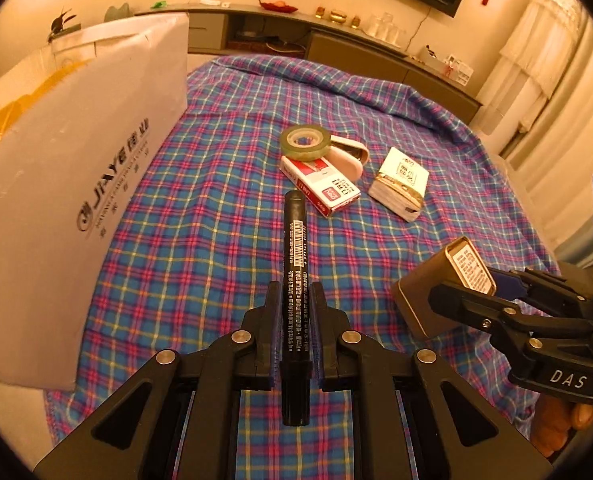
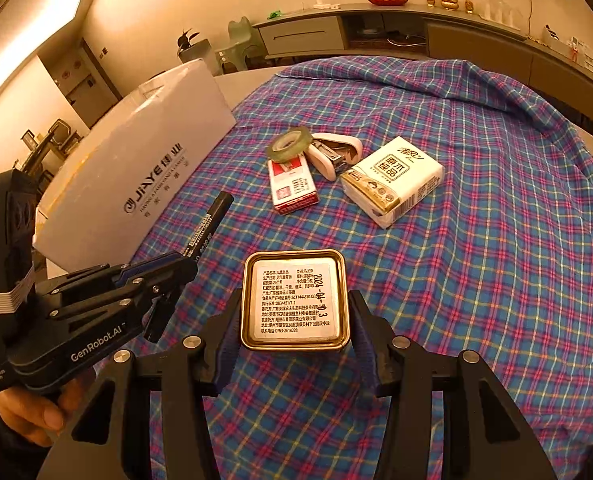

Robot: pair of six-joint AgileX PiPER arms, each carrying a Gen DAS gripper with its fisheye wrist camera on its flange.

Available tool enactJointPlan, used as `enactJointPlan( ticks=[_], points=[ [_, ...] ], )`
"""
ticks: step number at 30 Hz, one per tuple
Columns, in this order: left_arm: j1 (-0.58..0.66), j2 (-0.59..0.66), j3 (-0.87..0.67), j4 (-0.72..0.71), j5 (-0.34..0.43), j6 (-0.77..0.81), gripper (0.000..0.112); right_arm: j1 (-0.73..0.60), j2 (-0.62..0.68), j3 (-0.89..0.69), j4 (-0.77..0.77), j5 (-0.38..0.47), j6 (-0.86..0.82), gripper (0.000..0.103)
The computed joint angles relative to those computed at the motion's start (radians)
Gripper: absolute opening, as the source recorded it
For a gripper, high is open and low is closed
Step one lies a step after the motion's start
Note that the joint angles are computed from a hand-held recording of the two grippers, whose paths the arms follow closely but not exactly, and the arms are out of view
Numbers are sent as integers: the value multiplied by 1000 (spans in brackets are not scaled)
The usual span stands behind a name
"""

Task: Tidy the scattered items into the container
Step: 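Carry the tin in the right tool and the marker in the left tool over the box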

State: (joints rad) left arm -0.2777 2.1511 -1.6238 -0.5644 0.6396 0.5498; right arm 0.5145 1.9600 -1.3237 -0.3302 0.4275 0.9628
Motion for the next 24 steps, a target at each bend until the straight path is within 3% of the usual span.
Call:
enactJointPlan(
  ticks=[7,12,24],
  points=[
    [22,-109,117,-49,-27,86,13,62,-27,9,-80,1,130,51],
    [45,-197,208,-108,-58,191,13,120,-46,11,-235,18,318,51],
    [140,-319,317,-268,-9,386,13,253,-102,64,-508,75,734,51]
  ],
)
